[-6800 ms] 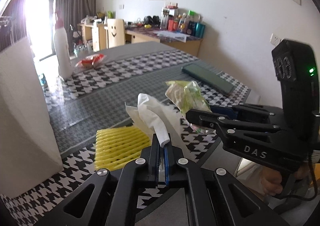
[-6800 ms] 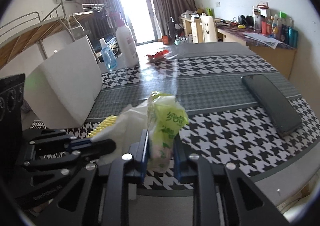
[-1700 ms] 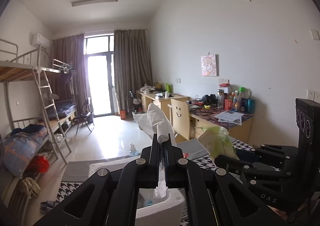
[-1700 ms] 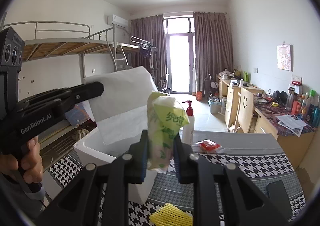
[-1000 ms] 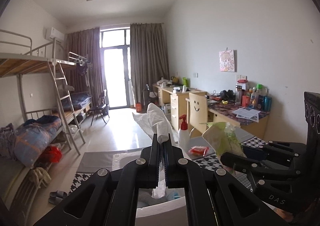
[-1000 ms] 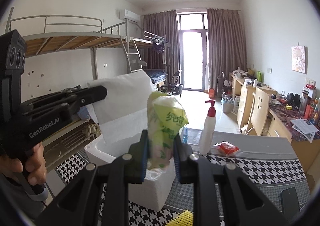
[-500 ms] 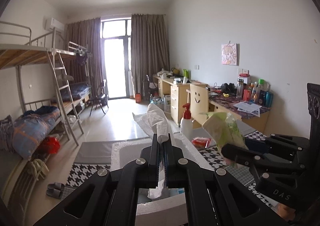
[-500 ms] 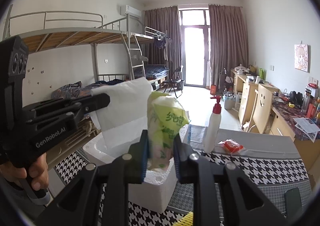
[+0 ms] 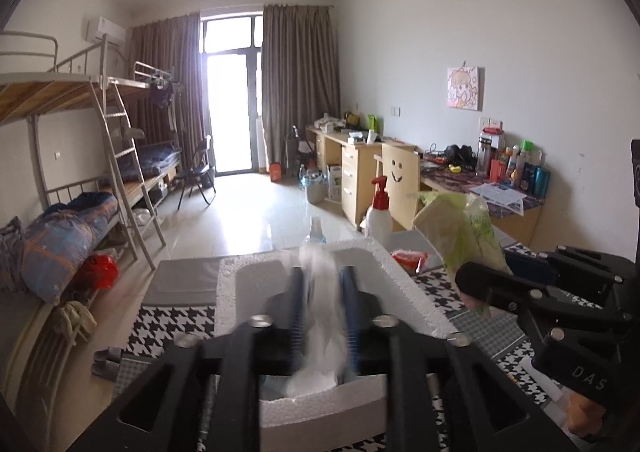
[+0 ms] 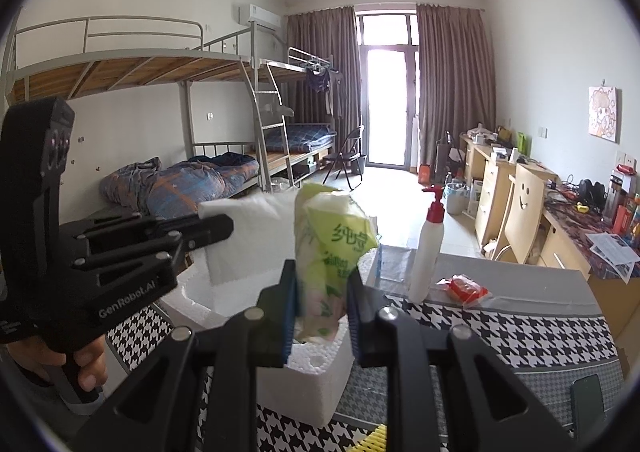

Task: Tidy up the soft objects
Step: 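Carry the tissue in left tool and bag in right tool over the foam box, then open left tool to drop the tissue while right tool lowers the bag into the box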

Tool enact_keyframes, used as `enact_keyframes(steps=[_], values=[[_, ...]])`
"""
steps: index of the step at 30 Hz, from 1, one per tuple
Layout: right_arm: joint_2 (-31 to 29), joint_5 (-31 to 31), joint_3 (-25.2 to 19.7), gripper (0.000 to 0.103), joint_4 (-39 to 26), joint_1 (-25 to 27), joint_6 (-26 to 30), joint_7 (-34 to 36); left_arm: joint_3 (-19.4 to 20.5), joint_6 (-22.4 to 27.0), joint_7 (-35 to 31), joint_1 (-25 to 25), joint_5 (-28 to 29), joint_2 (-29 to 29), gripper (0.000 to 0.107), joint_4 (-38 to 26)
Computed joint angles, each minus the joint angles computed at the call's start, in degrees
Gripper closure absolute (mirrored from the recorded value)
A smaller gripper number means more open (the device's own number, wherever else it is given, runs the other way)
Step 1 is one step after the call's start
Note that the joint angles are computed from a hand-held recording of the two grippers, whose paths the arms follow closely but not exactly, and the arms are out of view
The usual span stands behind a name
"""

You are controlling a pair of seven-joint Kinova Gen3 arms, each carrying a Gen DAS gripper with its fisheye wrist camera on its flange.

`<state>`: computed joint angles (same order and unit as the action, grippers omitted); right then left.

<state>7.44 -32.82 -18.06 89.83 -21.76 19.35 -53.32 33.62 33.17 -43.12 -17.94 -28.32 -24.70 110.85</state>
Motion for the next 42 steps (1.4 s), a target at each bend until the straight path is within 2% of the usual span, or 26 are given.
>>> enact_keyframes(steps=[1, 2, 3, 6, 10, 15, 22, 29, 42], values=[[0.1, 0.4, 0.2, 0.077, -0.1, -0.2, 0.1, -0.4, -0.2, -0.1, -0.1, 0.2, 0.2, 0.0, 0.058, 0.2], [0.2, 0.7, 0.3, 0.077, -0.2, -0.4, 0.2, -0.7, -0.2, -0.1, -0.1, 0.2, 0.2, 0.0, 0.049, 0.3], [0.2, 1.4, 0.5, 0.077, -0.3, -0.7, 0.2, -1.2, -0.1, -0.3, 0.0, -0.1, 0.1, -0.2, 0.035, 0.6], [0.4, 2.6, 0.7, 0.077, -0.4, -1.0, 0.4, -2.5, 0.2, -0.6, 0.1, -0.7, 0.2, -0.9, 0.029, 0.8], [0.4, 3.9, 0.9, 0.077, -0.6, -1.4, 0.3, -3.9, 2.1, -1.6, 1.3, -4.1, -0.1, -2.8, 0.012, 1.5], [0.8, 4.3, 0.5, 0.077, -1.0, -1.2, 0.3, -4.0, 2.5, -2.9, 1.0, -7.2, 1.7, -5.0, 0.006, 2.5], [1.6, 4.6, 0.0, 0.077, -2.0, -1.1, 1.1, -4.1, 2.9, -3.9, -1.1, -10.6, 5.0, -7.1, 0.006, 3.3], [2.7, 4.1, -0.7, 0.077, -3.4, -0.9, 2.6, -3.3, 1.6, -4.7, -3.7, -11.8, 8.3, -9.6, 0.006, 5.0], [5.0, 8.5, 0.1, 0.077, -6.7, -3.6, 5.0, -8.0, 0.5, -4.8, -7.4, -14.1, 12.6, -12.4, 0.006, 6.9]])
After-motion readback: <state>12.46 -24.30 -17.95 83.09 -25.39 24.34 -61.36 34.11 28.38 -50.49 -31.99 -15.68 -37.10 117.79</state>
